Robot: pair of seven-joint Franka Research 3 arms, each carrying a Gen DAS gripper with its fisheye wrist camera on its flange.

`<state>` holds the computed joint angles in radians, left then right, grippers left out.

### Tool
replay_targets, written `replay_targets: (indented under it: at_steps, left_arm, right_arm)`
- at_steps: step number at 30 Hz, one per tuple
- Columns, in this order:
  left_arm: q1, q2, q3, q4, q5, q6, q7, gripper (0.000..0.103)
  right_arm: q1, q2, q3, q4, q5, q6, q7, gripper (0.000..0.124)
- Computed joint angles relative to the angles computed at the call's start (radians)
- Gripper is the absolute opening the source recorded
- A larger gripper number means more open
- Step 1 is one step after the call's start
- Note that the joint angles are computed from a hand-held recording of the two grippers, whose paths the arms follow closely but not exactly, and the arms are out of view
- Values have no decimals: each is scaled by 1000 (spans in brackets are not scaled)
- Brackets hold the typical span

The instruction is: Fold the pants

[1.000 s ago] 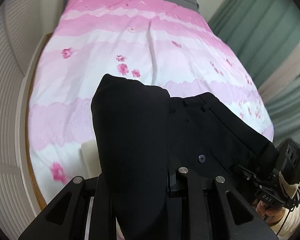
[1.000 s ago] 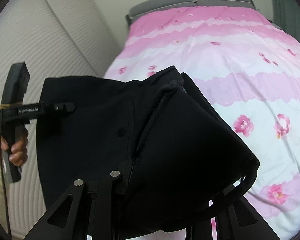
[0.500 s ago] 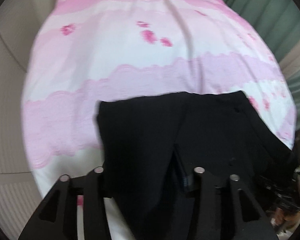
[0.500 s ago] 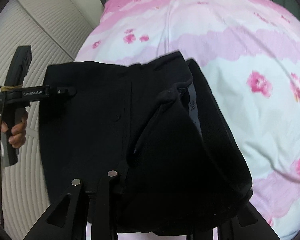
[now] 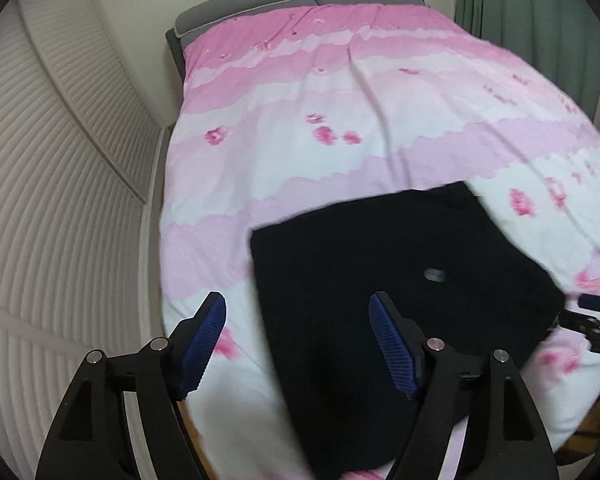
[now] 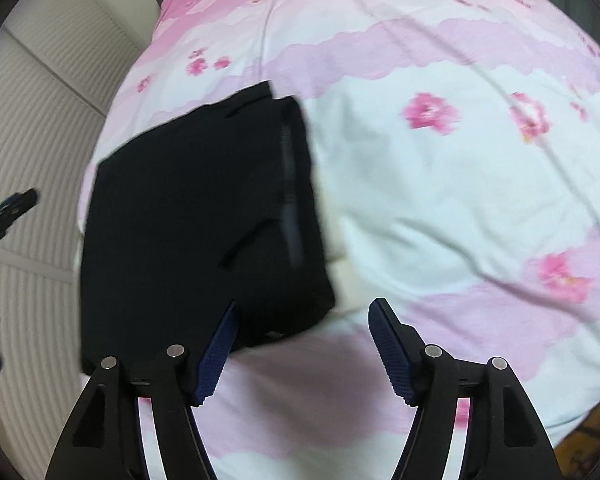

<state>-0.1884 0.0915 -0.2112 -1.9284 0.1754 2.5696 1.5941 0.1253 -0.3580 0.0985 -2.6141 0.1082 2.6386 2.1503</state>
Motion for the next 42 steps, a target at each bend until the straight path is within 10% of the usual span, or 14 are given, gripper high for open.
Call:
replay_targets:
  at_steps: [12, 24, 42]
  left_arm:
    - [-156, -277, -156, -167, 220, -55, -533, 92]
    - [-401, -119, -389, 171, 592, -448, -1192, 103]
    - [-915, 255, -315, 739, 845, -853, -1317, 103]
  right_arm:
    - [-140, -479, -116, -126, -97, -201, -340, 88]
    - [-318, -798, -433, -56, -73, -471, -910, 93]
    - [-593, -758, -624, 201, 37, -746, -1315, 93]
